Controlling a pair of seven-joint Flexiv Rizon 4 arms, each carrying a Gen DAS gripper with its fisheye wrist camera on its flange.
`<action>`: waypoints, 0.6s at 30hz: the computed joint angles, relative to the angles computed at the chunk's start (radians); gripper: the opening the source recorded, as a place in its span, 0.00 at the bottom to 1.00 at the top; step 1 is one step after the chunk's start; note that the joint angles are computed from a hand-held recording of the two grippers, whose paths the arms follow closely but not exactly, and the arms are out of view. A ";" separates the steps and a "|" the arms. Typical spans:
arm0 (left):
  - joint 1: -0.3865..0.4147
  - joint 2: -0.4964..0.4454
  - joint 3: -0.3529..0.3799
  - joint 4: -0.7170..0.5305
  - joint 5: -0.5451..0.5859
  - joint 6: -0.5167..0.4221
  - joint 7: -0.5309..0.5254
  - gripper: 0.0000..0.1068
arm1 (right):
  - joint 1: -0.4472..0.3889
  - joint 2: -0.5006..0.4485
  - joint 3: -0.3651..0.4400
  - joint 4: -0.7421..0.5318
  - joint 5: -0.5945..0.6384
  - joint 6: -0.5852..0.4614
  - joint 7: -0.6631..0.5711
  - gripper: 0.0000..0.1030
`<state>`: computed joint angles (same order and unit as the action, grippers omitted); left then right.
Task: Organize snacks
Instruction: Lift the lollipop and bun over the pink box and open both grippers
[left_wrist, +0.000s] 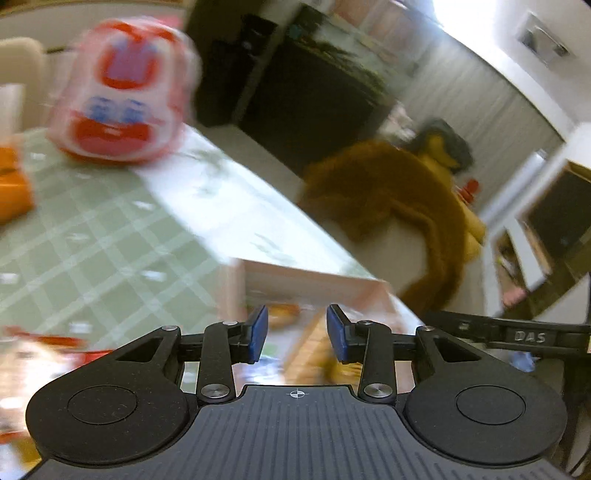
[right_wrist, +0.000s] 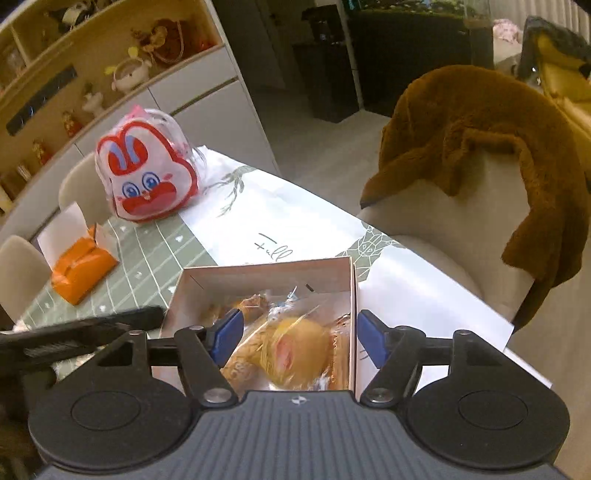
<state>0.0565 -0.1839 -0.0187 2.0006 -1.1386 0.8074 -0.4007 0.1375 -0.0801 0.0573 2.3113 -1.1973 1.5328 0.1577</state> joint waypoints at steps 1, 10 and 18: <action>0.005 0.000 0.009 0.003 -0.007 0.027 -0.011 0.37 | 0.007 -0.002 0.008 -0.008 0.014 -0.013 -0.018 0.66; 0.079 0.055 0.082 0.154 0.020 0.288 -0.150 0.37 | 0.194 -0.144 0.043 -0.198 0.186 -0.086 -0.218 0.74; 0.148 0.080 0.129 0.223 0.034 0.301 -0.139 0.37 | 0.313 -0.346 0.145 -0.431 0.472 -0.175 -0.503 0.74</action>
